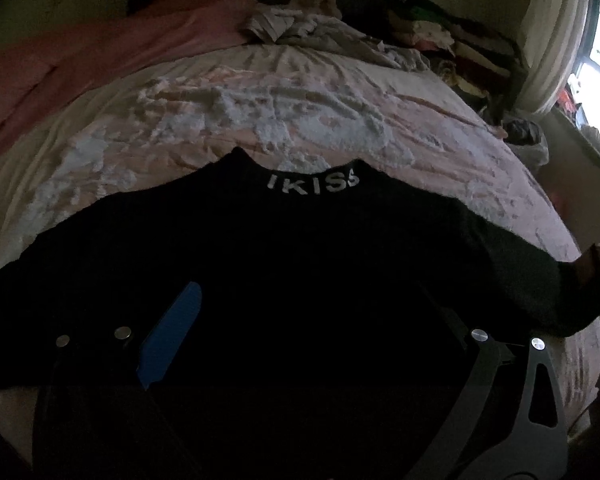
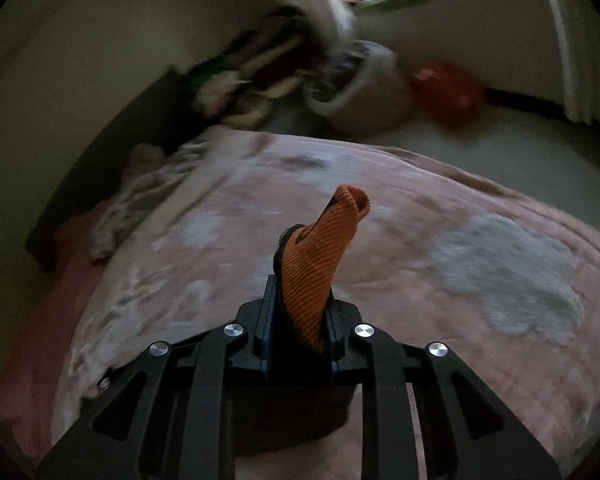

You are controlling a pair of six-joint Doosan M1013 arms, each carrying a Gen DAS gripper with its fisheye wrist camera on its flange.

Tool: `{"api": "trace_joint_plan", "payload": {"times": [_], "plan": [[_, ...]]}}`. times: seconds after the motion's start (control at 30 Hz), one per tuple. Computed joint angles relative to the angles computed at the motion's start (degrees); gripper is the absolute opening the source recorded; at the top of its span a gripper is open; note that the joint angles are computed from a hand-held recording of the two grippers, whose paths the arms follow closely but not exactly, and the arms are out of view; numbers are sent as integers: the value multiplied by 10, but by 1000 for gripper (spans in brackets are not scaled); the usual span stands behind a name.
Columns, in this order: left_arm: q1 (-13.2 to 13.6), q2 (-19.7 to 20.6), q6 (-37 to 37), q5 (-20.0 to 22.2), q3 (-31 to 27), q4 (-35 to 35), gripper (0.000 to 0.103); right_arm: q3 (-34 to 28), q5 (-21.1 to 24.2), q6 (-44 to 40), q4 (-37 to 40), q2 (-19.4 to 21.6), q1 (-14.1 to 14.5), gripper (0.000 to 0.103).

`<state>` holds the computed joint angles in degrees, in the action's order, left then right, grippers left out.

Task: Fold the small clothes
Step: 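Grasp the orange sleeve cuff with the right gripper and lift it, then fold the sleeve across the shirt body toward the left tool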

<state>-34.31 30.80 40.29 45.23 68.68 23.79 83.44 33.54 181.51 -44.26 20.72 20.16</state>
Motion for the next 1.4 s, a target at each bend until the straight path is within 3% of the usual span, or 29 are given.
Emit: {"api": "trace_joint_plan", "payload": {"times": [0.1, 0.2, 0.3, 0.7, 0.93, 0.97, 1.0, 1.03, 1.17, 1.27, 1.33, 1.4], "plan": [[3, -10, -6, -8, 9, -1, 94, -21, -17, -40, -12, 6, 17, 19], [7, -19, -19, -12, 18, 2, 94, -44, -66, -111, 24, 14, 32, 19], [11, -27, -31, -9, 26, 4, 94, -74, -83, -202, 76, 29, 48, 19], [36, -57, -41, -24, 68, -42, 94, -186, -53, -575, 330, 103, 107, 19], [44, -64, -14, -63, 87, -104, 94, -205, -43, -648, 394, 123, 115, 28], [44, -65, -10, -68, 89, -112, 94, -212, -40, -662, 408, 128, 114, 36], [47, -66, 6, -82, 94, -140, 94, -213, -37, -692, 440, 130, 113, 52], [49, -67, 16, -90, 97, -161, 94, -218, -34, -711, 460, 133, 112, 58], [48, -65, 27, -94, 98, -177, 94, -214, -38, -724, 476, 127, 109, 60], [50, -64, 60, -107, 100, -225, 94, -208, -34, -685, 449, 120, 103, 60], [48, -61, 67, -102, 98, -228, 91, -206, -26, -645, 410, 116, 100, 60], [45, -57, 78, -92, 94, -235, 82, -201, -22, -604, 381, 111, 96, 61]]}}
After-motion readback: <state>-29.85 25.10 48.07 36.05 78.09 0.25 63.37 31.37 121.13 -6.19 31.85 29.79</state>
